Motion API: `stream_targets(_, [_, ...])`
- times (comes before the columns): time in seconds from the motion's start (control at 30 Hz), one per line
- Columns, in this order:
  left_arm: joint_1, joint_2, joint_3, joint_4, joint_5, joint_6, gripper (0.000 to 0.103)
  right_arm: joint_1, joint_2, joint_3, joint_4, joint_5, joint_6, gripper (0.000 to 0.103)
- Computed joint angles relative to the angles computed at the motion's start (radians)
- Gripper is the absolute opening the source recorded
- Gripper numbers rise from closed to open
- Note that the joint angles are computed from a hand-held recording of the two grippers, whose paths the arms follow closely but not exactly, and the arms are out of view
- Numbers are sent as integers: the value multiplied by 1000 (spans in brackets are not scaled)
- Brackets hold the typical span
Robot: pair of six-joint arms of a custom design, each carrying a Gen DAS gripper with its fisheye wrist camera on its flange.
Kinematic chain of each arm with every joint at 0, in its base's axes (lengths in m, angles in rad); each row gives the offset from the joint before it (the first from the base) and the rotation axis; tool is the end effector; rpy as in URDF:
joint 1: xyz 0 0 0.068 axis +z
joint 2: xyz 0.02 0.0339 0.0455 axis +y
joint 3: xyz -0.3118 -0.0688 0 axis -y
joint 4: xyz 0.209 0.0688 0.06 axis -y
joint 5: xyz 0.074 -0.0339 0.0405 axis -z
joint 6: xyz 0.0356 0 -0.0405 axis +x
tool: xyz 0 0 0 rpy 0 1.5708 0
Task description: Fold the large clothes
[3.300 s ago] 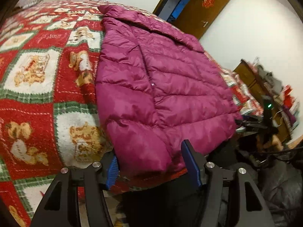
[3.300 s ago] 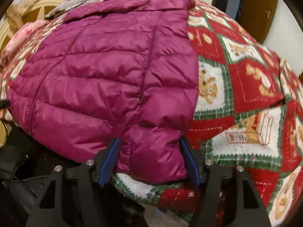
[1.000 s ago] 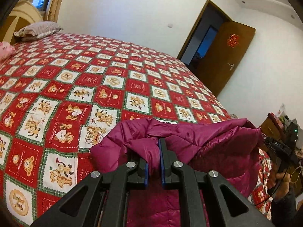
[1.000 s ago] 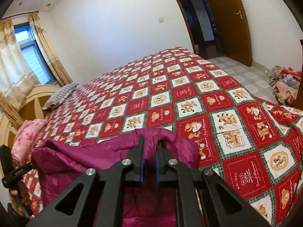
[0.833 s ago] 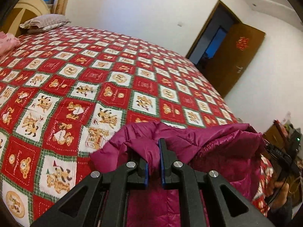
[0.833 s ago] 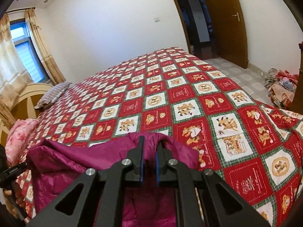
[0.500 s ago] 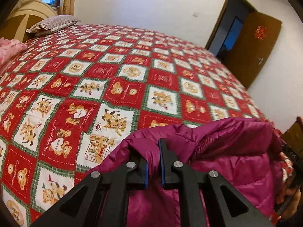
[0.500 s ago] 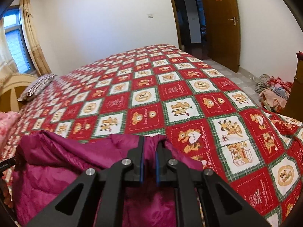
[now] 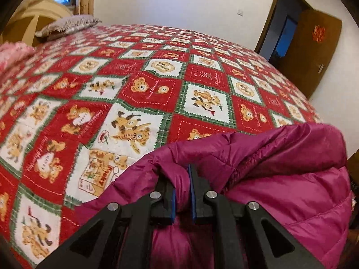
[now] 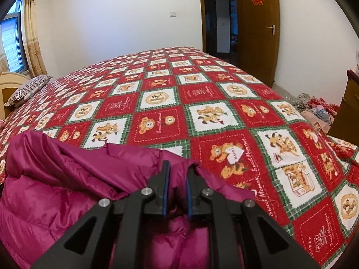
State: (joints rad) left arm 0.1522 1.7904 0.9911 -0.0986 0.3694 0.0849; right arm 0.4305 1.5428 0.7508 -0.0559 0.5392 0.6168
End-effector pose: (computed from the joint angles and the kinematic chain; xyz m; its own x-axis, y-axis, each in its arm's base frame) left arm 0.3414 0.0394 0.2260 -0.7633 -0.0371 -0.6449 0.1463 0.9625 -0.2285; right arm 0.2529 0.0960 0.2402 -0.5845 0.2778 -0.7624 0.3539 0.9328 0.0686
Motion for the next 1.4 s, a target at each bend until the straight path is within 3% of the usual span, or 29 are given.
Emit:
stream_targets(0.1, [54,26,18,-12,126,-34,9,-17,8,-5,7,-20,10,16])
stream_targets(0.17, [127,67,50,-40,288,-83,9,-16,14,-2,2,-18,15,16])
stream_targets(0.3, [292,171,225,-257,610,-224,10,-22,16,-3,1,-25,16,16])
stream_targets(0.37, [341,156,273,-305,662,-262,11,-22,16,-4,1,-24,17,16])
stream_targets(0.4, [352,117,272,-288,619,-282,16,-22,16,-3,0,-23,17,16])
stream_targets(0.47, [355,5,251,-242,462,-300,38,-23,19,-5,4,-24,16,16])
stream_targets(0.5, [350,-46,238,-221,409,-296,55,-24,18,-6,6,-25,15,16])
stream_targets(0.53, [337,-96,223,-205,370,-284,62,-24,18,-5,6,-24,16,16])
stream_targets(0.67, [175,-212,194,-245,227,-120,63,-40,-8,-7,3,-69,17,18])
stream_targets(0.73, [75,-269,141,-236,137,-44,63,-70,-98,-27,1,-130,36,22])
stream_targets(0.8, [3,-308,75,-200,103,-45,63,-59,-209,-42,-12,-113,75,30])
stream_targets(0.93, [-99,-312,-9,-152,55,-86,63,55,-279,79,-164,-49,44,31])
stream_targets(1.07, [-236,-273,-58,-74,-68,-111,63,201,-158,247,-257,-47,-47,31])
stream_targets(1.17, [-305,-246,-81,-28,-190,-101,63,221,-11,313,-233,-104,-64,30])
stream_targets(1.3, [-299,-192,-107,38,-200,-89,64,188,186,369,-202,-144,-57,31])
stream_targets(1.4, [-270,-158,-137,94,-145,-102,70,166,220,302,-114,-180,-34,28])
